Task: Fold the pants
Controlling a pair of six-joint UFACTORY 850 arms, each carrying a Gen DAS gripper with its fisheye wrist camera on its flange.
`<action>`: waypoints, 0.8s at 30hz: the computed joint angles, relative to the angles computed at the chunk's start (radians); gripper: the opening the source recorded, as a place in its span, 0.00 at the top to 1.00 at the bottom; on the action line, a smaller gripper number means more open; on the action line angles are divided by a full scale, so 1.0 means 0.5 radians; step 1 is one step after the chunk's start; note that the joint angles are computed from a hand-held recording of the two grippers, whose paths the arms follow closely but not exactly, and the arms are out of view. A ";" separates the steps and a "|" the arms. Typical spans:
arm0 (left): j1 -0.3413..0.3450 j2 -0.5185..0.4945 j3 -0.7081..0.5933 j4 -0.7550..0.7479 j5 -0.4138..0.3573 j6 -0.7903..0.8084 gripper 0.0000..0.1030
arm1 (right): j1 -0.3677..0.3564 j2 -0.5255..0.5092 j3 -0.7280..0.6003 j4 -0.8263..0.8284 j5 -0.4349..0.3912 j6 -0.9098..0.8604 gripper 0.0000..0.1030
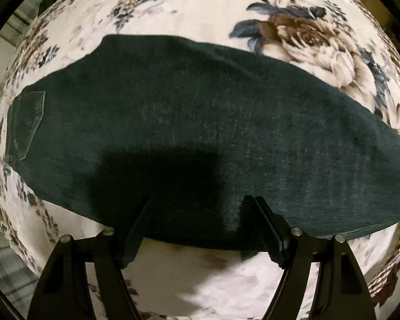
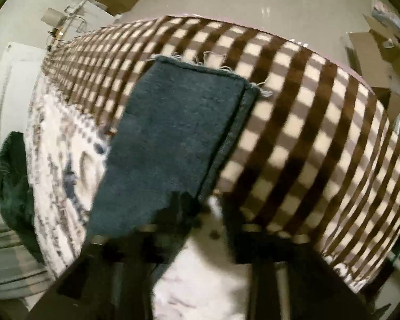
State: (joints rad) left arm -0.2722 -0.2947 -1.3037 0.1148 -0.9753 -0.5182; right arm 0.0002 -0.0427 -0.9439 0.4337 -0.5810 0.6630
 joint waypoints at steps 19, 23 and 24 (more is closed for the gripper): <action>0.079 -0.039 0.042 -0.081 0.008 0.182 0.25 | 0.292 -0.158 -0.036 0.330 -0.049 -0.294 0.59; 0.032 0.000 0.020 -0.161 0.103 0.176 0.25 | 0.169 0.062 0.160 0.135 0.227 -0.114 0.30; 0.010 -0.032 -0.013 -0.183 0.128 0.186 0.25 | 0.121 0.095 0.205 0.135 0.299 -0.091 0.29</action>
State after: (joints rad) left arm -0.2672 -0.3107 -1.3103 0.0232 -0.9112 -0.4254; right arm 0.0607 0.0048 -0.8413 0.5011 -0.4315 0.6176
